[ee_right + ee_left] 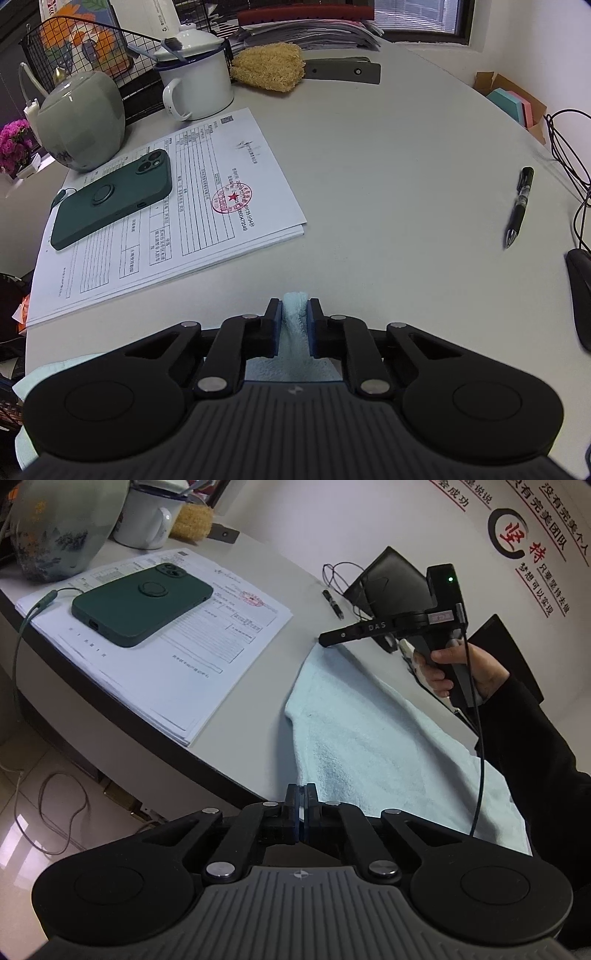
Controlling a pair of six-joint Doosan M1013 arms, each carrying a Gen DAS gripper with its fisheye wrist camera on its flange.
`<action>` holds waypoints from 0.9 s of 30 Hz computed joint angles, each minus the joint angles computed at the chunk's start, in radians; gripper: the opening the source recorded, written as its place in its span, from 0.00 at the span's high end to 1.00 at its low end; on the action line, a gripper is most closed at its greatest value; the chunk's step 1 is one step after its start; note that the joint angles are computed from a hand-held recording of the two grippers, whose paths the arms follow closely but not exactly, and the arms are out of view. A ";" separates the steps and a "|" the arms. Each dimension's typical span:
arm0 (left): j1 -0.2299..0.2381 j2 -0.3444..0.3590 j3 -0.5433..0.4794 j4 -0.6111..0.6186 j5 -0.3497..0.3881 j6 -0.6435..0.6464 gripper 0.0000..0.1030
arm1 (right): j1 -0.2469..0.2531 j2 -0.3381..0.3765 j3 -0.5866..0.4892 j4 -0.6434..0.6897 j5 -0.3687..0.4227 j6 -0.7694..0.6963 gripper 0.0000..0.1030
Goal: Fold towel
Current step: 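Lower the right gripper onto the towel end and close it, then lift the towel end with the right gripper while the left gripper approaches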
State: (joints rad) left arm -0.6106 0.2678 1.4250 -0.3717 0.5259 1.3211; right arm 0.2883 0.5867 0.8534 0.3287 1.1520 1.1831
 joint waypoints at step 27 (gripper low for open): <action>-0.030 0.022 -0.050 0.270 0.035 -0.142 0.53 | -0.065 -0.245 0.288 0.166 -0.229 -0.138 0.86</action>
State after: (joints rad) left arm -0.6410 0.2901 1.3749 -0.1016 0.5613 1.1789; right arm 0.2233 0.3421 1.1418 0.4946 0.9235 1.0448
